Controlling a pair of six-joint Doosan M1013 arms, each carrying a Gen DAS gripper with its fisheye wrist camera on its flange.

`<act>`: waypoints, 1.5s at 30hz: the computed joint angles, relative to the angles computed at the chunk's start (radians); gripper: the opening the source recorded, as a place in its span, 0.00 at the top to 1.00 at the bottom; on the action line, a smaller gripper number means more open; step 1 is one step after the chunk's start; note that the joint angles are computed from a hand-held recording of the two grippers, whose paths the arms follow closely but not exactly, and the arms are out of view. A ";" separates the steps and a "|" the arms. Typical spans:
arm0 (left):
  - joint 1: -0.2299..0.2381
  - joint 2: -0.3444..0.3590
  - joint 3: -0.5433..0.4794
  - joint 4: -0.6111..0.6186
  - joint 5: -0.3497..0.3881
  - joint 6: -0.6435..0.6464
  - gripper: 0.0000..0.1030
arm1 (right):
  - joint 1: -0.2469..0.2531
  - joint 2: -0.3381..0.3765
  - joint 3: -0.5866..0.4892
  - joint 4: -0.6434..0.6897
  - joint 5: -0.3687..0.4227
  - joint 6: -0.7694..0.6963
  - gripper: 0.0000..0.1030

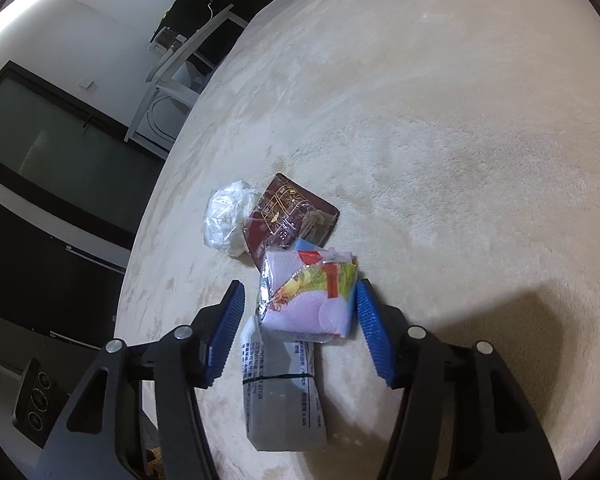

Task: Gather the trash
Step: 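Grasp the white wrapped packet with the left tool while the right tool grasps the blue wrapper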

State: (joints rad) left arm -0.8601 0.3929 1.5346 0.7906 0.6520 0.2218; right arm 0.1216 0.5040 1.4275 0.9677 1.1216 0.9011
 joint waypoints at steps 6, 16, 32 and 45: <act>0.003 0.012 -0.013 -0.023 0.001 0.035 0.15 | 0.002 -0.005 0.004 0.005 -0.010 -0.015 0.57; 0.007 0.035 -0.046 -0.027 -0.001 0.064 0.15 | -0.019 -0.033 0.030 0.053 -0.032 -0.069 0.58; 0.043 0.130 -0.173 -0.161 -0.040 0.300 0.06 | -0.086 -0.078 0.074 0.104 -0.003 -0.159 0.58; 0.096 0.195 -0.252 -0.346 -0.078 0.534 0.06 | -0.127 -0.085 0.088 0.087 0.024 -0.190 0.58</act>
State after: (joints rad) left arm -0.7641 0.5881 1.2829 0.4443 0.5743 0.7560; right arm -0.0056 0.4186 1.5151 1.0544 1.1460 0.7109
